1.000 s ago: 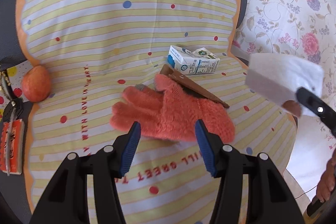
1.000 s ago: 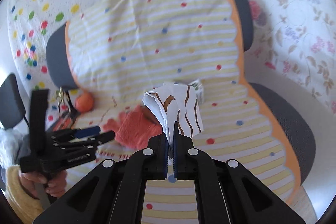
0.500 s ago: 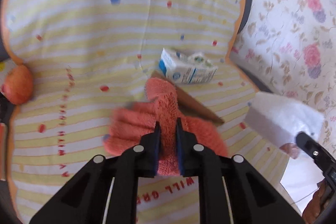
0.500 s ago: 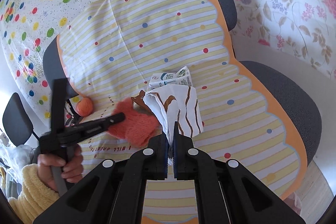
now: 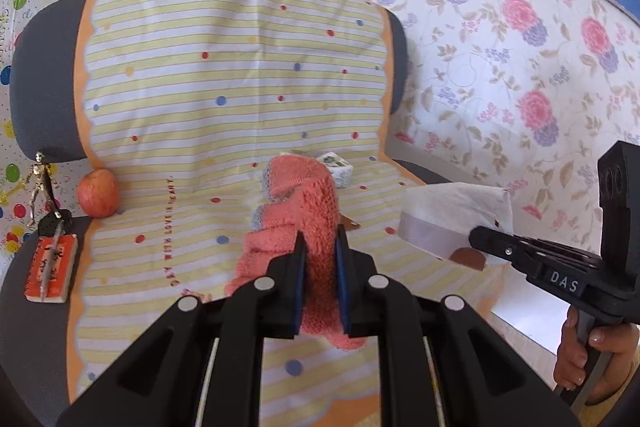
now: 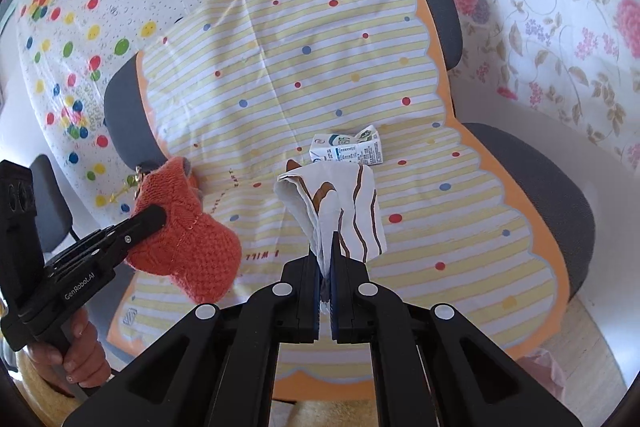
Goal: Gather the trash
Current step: 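Carry both items to the bin and open the right tool to drop the napkin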
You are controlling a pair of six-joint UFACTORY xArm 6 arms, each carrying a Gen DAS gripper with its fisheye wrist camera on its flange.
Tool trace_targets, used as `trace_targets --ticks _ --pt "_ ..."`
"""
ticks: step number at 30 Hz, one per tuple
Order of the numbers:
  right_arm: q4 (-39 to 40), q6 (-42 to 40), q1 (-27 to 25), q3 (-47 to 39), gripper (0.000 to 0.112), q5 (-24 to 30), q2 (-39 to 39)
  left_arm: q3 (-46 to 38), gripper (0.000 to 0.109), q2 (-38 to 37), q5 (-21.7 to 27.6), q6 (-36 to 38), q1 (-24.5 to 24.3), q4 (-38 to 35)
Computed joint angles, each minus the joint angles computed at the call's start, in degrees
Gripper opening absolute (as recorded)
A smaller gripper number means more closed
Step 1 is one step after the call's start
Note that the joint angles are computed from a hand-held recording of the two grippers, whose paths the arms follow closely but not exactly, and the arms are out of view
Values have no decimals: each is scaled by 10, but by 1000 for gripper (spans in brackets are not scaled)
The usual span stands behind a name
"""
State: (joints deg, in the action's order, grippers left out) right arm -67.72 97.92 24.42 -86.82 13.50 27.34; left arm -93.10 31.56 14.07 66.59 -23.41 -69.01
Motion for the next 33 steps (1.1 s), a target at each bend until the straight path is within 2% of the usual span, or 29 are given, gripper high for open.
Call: trace_targets --ticks 4,8,14,21,27,31,33 --pt "-20 32 17 64 4 44 -58 44 11 -33 17 68 -13 -49" --pt "-33 70 37 136 5 97 -126 80 11 -59 45 94 -30 -61" --pt "3 93 65 241 6 163 -208 113 11 -85 73 132 -57 -74" --pt "56 135 59 342 8 168 -256 115 11 -82 102 110 -68 -44" --pt "68 140 45 357 8 179 -248 112 11 -77 100 106 -76 -36" --pt "76 138 21 358 10 156 -233 108 11 -73 93 100 -79 -27" --pt "75 142 14 359 18 152 -231 103 11 -69 92 92 -78 -20"
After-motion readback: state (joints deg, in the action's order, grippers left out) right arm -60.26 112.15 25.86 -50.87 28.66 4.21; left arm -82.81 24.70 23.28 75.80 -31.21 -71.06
